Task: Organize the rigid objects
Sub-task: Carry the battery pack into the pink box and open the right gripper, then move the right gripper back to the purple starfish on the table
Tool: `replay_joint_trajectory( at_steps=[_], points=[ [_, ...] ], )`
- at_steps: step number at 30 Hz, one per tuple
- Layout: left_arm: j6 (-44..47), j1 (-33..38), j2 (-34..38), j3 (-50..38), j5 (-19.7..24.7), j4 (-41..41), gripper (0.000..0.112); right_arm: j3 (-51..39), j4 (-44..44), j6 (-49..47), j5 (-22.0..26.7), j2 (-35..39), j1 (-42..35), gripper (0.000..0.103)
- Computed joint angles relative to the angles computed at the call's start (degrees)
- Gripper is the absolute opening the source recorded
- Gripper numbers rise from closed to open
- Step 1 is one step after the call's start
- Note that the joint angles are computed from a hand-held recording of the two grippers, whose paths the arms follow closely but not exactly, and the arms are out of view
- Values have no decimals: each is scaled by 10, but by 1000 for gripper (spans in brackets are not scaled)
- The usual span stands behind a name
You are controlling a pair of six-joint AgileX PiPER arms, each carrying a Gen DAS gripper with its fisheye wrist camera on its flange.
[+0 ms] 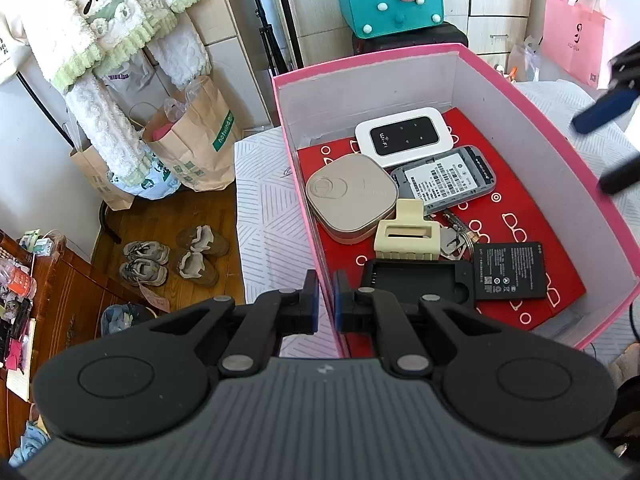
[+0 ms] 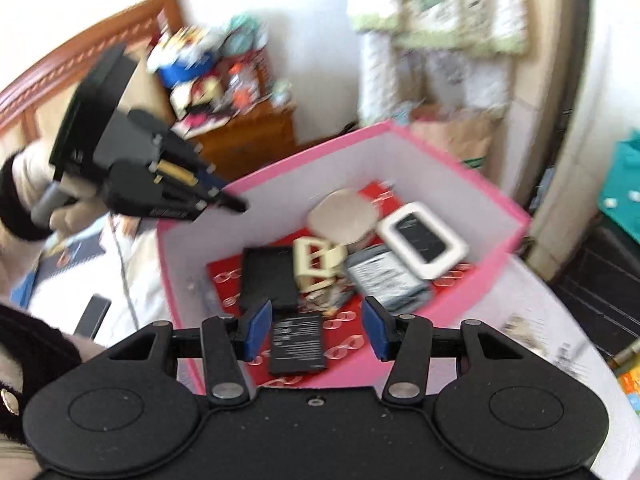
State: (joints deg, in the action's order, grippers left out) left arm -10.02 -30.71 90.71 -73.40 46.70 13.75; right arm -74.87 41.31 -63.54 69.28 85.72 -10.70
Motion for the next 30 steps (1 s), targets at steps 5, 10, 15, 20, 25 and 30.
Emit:
replay_joint_trajectory(
  at_steps=[5,10,15,20,25,30],
  points=[
    [2,1,-3,5,-4,-3,7,54,55,-46,-31,-31,-100,56],
    [16,16,-3,-1,0,-33,7,180,76,-135,-177,-82,-139,73],
    [10,18,-7,9,-11,-35,7,284,132,-214,-264,-80,-157,73],
    [7,20,-10,16,-20,-39,7,380,306,-368,-339,-56,-169,73],
    [13,25,-11,17,-22,-48,7,411,392,-418,-375,-34,-154,73],
    [18,28,-14,23,-28,-52,7,405,402,-356,-351,-9,-152,72]
  ],
)
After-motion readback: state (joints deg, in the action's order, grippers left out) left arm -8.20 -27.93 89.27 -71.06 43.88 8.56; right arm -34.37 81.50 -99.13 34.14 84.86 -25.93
